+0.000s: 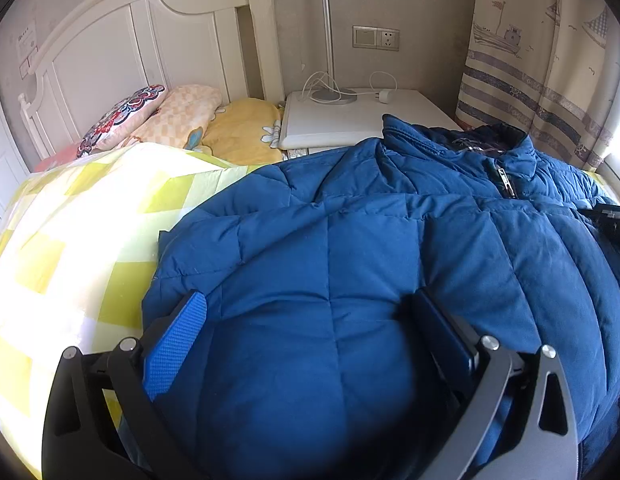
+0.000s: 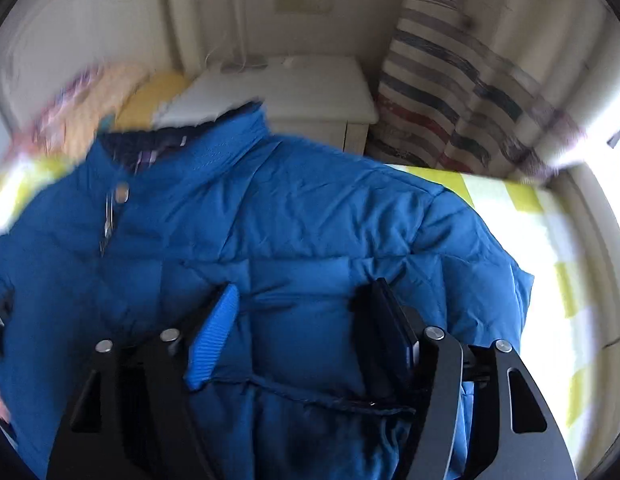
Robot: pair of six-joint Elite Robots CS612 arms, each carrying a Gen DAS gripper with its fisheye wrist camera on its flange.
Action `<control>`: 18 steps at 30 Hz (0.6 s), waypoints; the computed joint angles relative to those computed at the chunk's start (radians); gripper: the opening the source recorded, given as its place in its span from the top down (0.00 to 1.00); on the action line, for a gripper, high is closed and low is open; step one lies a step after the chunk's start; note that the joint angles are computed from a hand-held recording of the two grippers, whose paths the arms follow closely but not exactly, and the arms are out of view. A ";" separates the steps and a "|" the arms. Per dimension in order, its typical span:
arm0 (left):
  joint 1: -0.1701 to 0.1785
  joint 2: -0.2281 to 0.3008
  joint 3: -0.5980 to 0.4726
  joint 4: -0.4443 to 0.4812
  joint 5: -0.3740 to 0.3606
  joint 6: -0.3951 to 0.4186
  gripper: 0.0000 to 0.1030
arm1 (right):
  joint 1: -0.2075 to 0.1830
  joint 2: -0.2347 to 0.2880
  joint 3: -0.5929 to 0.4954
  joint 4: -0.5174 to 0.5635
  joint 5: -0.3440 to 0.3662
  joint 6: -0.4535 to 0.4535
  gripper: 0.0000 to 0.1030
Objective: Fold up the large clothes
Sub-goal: 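Move both tools toward the jacket hem to grasp it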
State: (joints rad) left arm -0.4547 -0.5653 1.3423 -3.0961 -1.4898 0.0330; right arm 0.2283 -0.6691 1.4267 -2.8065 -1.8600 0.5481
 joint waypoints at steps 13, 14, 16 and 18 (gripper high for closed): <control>0.002 0.002 -0.004 0.003 -0.009 -0.006 0.02 | 0.132 0.041 -0.006 -0.177 -0.149 -0.223 0.16; 0.002 0.002 -0.003 0.002 -0.009 -0.006 0.02 | 0.133 0.048 0.000 -0.207 -0.158 -0.224 0.15; 0.001 0.003 -0.005 0.003 -0.009 -0.008 0.02 | 0.127 0.043 0.004 -0.204 -0.136 -0.213 0.14; 0.001 0.003 -0.006 0.005 -0.009 -0.009 0.02 | 0.122 0.044 0.006 -0.209 -0.124 -0.209 0.14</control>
